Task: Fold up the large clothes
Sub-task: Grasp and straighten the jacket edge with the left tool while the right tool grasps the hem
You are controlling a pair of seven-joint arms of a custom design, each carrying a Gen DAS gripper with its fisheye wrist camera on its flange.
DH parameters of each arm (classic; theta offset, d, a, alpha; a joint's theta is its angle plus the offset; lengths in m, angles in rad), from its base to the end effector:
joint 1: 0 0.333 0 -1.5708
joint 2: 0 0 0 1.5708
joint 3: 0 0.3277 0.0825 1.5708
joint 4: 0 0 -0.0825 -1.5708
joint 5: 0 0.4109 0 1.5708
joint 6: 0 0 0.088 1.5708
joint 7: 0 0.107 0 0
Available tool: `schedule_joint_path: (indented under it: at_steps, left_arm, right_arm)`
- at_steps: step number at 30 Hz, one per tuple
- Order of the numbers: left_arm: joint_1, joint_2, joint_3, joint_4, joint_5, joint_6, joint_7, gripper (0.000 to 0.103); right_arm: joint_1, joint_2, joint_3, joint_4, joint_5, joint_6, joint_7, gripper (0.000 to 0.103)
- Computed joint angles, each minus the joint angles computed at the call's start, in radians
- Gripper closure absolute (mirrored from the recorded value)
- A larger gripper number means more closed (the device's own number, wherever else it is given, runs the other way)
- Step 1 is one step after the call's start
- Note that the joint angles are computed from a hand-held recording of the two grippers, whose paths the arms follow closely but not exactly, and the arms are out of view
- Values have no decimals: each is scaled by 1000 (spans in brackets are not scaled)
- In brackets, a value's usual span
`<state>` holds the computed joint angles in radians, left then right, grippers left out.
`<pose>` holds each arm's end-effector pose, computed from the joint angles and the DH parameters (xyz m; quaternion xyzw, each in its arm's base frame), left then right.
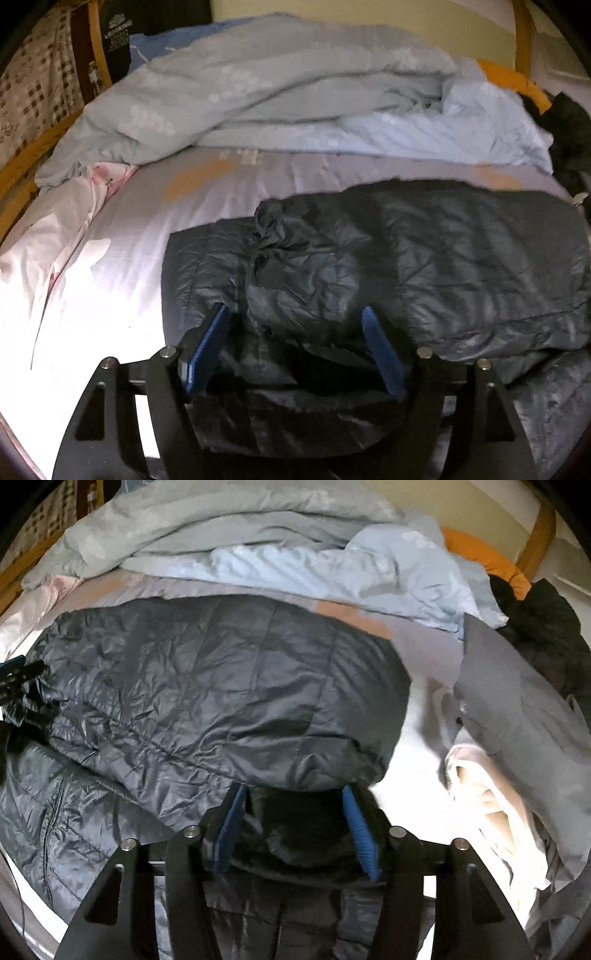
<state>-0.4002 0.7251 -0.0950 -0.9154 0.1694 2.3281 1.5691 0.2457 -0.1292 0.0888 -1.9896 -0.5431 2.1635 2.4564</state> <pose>0.7472 -0.3621 0.5519 -0.4718 0.8130 -0.2632 0.2172 0.5488 0.1714 0.5599 -0.5646 0.7739 -0.2694 0.0990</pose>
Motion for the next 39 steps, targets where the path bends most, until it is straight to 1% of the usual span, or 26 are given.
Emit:
schedule_joint_path:
  at_steps: [1,3,4,5,6,7,8,9,10,11,12,16,18,19,21,22,23,25,28,29,32,34,35,36,37,39]
  left_arm:
    - [0,42,-5,68,-6,-52,21,35]
    - [-2,91,-12,142,-18,-114,53,77]
    - [-7,89,-6,136,-13,-115,54,82]
    - [-9,67,0,94,-5,-81,51,89]
    - [-13,28,12,26,12,-15,34,90]
    - [-21,-15,34,-46,43,70,7,90]
    - [-30,-60,59,-120,85,165,-25,91]
    - [-37,-90,80,-167,121,233,-54,91]
    - [-40,-114,96,-199,149,277,-81,91]
    - [-35,-128,96,-211,158,284,-91,91]
    - [-26,-137,90,-216,157,275,-93,91]
    - [-17,-155,83,-228,175,199,-129,91]
    - [-15,-142,73,-213,179,157,-133,91]
    - [-18,-129,69,-197,184,131,-131,91]
    - [-15,-110,55,-179,182,101,-109,90]
    - [-15,-103,48,-177,179,92,-97,89]
    - [-15,-102,42,-180,177,84,-84,87]
    - [-22,-106,37,-195,184,81,-61,86]
    - [-45,-107,52,-207,226,101,-47,85]
    - [-52,-109,60,-213,242,108,-52,85]
    - [-43,-113,51,-212,229,107,-54,83]
    - [-25,-123,32,-215,188,110,-58,76]
    - [-12,-133,20,-219,158,113,-64,62]
    - [-3,-142,12,-223,131,111,-72,37]
    - [6,-149,6,-223,105,103,-87,27]
    - [27,-173,-11,-246,54,117,-101,22]
  right_arm:
    - [-6,-15,3,-13,-30,2,44,45]
    - [-23,-60,-3,-56,-71,65,117,45]
    - [-35,-88,-11,-86,-83,122,140,46]
    - [-50,-107,-20,-111,-105,191,145,58]
    - [-62,-109,-24,-116,-173,211,160,68]
    - [-102,-104,6,-107,-251,176,194,81]
    - [-125,-106,17,-106,-296,156,230,84]
    - [-125,-125,-8,-123,-276,192,254,85]
    - [-127,-147,-36,-154,-230,278,257,86]
    - [-122,-166,-72,-188,-150,376,233,86]
    - [-117,-171,-94,-206,-81,430,193,86]
    - [-60,-142,-140,-226,144,543,-37,86]
    - [-30,-98,-146,-200,223,558,-150,86]
    - [-58,-63,-108,-157,169,498,-132,86]
    - [-106,9,-43,-65,36,323,-52,86]
    - [-109,36,-41,-34,18,269,-29,86]
    - [-116,51,-48,-22,5,239,12,86]
    - [-135,48,-67,-41,-41,246,120,86]
    - [-149,34,-72,-41,-114,169,219,86]
    - [-150,9,-79,-59,-93,183,215,86]
    - [-135,-91,-105,-152,62,354,89,86]
    - [-92,-149,-112,-197,185,424,-41,86]
    - [-70,-168,-112,-217,238,450,-94,86]
    - [-58,-179,-107,-235,277,471,-121,86]
    - [-33,-185,-110,-253,331,488,-161,86]
    - [-33,-177,-79,-257,344,451,-176,86]
